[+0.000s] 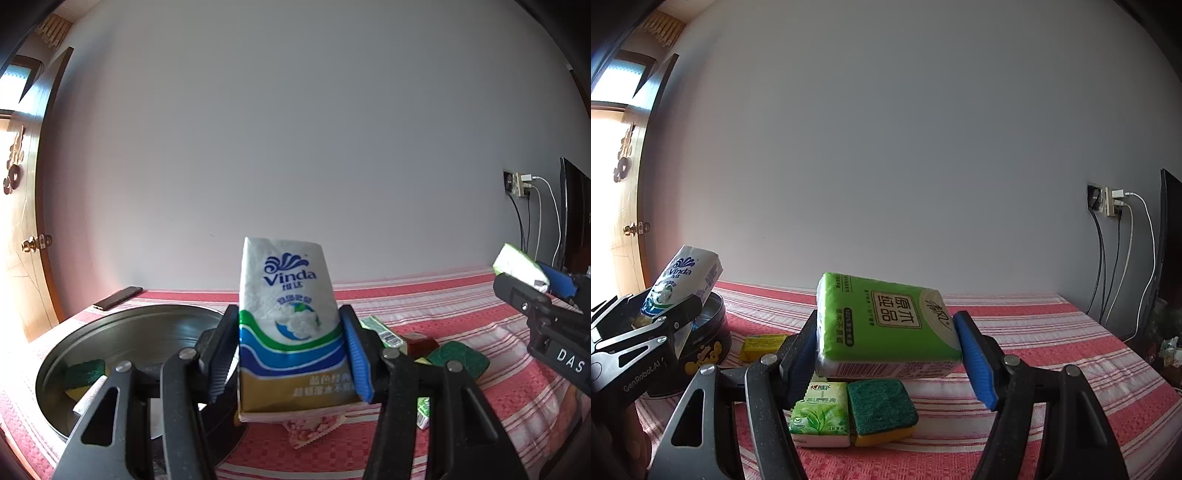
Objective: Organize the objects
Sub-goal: 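Lift and carry the Vinda pack in left and green pack in right over the tin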
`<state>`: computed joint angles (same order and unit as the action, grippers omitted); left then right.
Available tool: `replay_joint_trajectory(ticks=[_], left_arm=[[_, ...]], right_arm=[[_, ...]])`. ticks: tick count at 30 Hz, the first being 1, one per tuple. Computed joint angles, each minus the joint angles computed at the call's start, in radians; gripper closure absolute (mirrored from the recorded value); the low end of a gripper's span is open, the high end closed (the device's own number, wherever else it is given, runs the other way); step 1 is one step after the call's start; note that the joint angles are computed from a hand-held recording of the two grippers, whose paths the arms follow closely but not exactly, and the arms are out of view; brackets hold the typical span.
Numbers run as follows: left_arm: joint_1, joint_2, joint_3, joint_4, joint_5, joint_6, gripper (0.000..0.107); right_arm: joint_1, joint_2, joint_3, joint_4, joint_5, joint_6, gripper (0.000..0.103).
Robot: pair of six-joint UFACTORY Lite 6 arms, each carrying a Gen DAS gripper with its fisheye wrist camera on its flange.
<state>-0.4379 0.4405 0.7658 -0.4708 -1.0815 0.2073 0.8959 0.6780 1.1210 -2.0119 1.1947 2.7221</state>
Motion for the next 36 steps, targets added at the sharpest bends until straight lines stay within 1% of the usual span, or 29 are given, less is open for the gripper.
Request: replay_joint_trajectory(ticks=[10, 15, 20, 23, 27, 29, 32, 36], left_arm=[[0.035, -0.063, -0.050, 0.045, 0.017, -0.021, 0.053], [0.074, -0.124, -0.093, 0.065, 0.035, -0.026, 0.053], [0.158, -0.196, -0.146, 0.115, 0.050, -0.041, 0.053], [0.219, -0.230, -0.164, 0.142, 0.070, -0.047, 0.053], [0.311, -0.271, -0.184, 0.185, 0.089, -0.064, 0.053], [0.352, -0.280, -0.179, 0.207, 0.109, -0.071, 0.053], [0.395, -0.270, -0.155, 0.219, 0.148, -0.070, 0.053], [0.440, -0.221, -0.101, 0.232, 0.190, -0.076, 0.053]], right_arm=[[0.005, 0.039, 0.069, 0.003, -0.019, -0.054, 0.032], [0.010, 0.074, 0.162, 0.001, -0.063, -0.128, 0.032], [0.003, 0.090, 0.259, -0.012, -0.127, -0.195, 0.032], [-0.005, 0.111, 0.340, -0.015, -0.179, -0.245, 0.032], [-0.010, 0.183, 0.503, 0.001, -0.260, -0.337, 0.032], [-0.013, 0.186, 0.515, -0.011, -0.288, -0.333, 0.032], [-0.002, 0.244, 0.613, 0.006, -0.339, -0.372, 0.032], [-0.003, 0.354, 0.823, 0.071, -0.419, -0.508, 0.032]])
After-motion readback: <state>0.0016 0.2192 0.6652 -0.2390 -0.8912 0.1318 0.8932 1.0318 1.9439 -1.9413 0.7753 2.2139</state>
